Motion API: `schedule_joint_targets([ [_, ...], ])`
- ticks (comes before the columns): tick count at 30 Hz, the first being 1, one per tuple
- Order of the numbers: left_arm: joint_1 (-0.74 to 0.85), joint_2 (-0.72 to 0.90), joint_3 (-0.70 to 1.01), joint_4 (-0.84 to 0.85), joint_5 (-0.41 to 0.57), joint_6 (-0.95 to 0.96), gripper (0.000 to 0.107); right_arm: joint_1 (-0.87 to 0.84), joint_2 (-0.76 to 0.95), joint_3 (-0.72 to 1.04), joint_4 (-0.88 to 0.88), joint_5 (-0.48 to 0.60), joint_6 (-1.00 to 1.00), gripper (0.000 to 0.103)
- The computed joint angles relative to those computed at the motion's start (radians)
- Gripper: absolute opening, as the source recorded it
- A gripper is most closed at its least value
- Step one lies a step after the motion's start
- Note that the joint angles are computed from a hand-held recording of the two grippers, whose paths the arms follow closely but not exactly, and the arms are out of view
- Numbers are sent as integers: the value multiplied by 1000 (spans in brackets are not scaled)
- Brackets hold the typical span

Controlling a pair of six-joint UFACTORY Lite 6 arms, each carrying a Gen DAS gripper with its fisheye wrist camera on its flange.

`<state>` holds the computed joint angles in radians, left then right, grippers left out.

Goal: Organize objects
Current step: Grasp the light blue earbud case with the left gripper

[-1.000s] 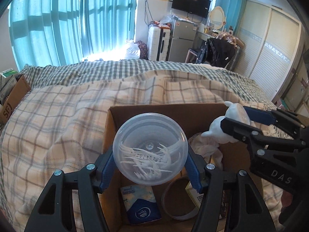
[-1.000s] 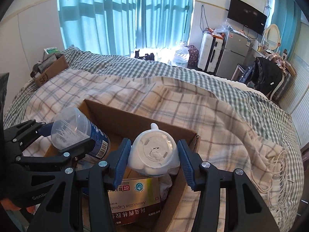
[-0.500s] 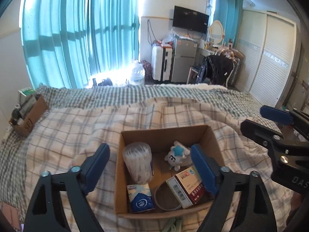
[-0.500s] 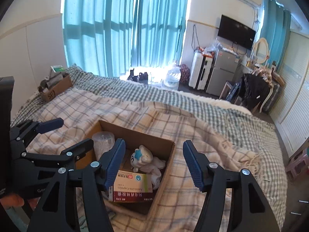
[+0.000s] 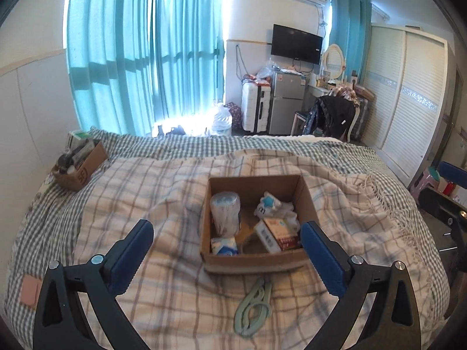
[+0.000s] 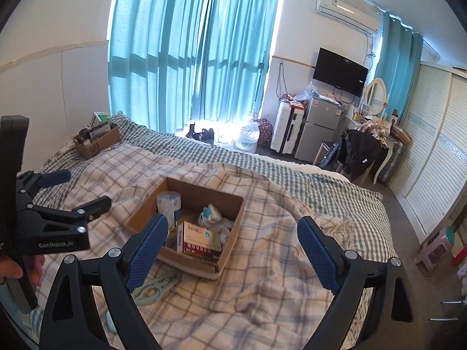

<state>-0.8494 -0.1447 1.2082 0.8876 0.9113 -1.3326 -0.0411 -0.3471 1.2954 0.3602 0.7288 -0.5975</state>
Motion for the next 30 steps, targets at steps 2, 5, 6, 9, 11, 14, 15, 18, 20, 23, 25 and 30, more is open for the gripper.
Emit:
schedule_joint_targets([
  [2, -54, -63, -103, 22, 31, -90, 103, -57, -92, -110, 58, 17, -83, 91],
  [5, -122, -105, -226, 52, 64, -218, 103, -101, -187, -251, 100, 5, -147, 91],
  [6, -145, -111, -256, 60, 78, -259, 103, -109, -216, -302, 108, -5, -164, 91],
  [9, -217, -106, -377, 86, 91, -424, 103, -109, -286, -451, 121, -64, -184, 91],
  [11, -258, -79, -428, 100, 108, -520, 103, -107, -294, -525, 148, -88, -214, 91],
  [14, -296, -38, -510, 102, 40, -632, 103, -72, -277, -603, 136, -133, -195, 91],
  [15, -301, -17, -525, 94, 16, -649, 103, -47, -273, -626, 107, -156, -165, 91],
  [18, -310, 27, -566, 73, -54, -682, 102, 34, -271, -699, 0, -219, -63, 91],
  [20, -341, 35, -575, 74, -54, -711, 100, 52, -266, -736, 7, -232, -63, 91],
  [23, -382, 46, -569, 82, -42, -726, 99, 67, -245, -763, -7, -252, -35, 91],
  [25, -392, 68, -563, 78, -71, -727, 91, 83, -239, -780, -30, -264, -2, 91],
  [30, -404, 170, -529, 57, -166, -692, 80, 95, -242, -804, -50, -269, 28, 91],
])
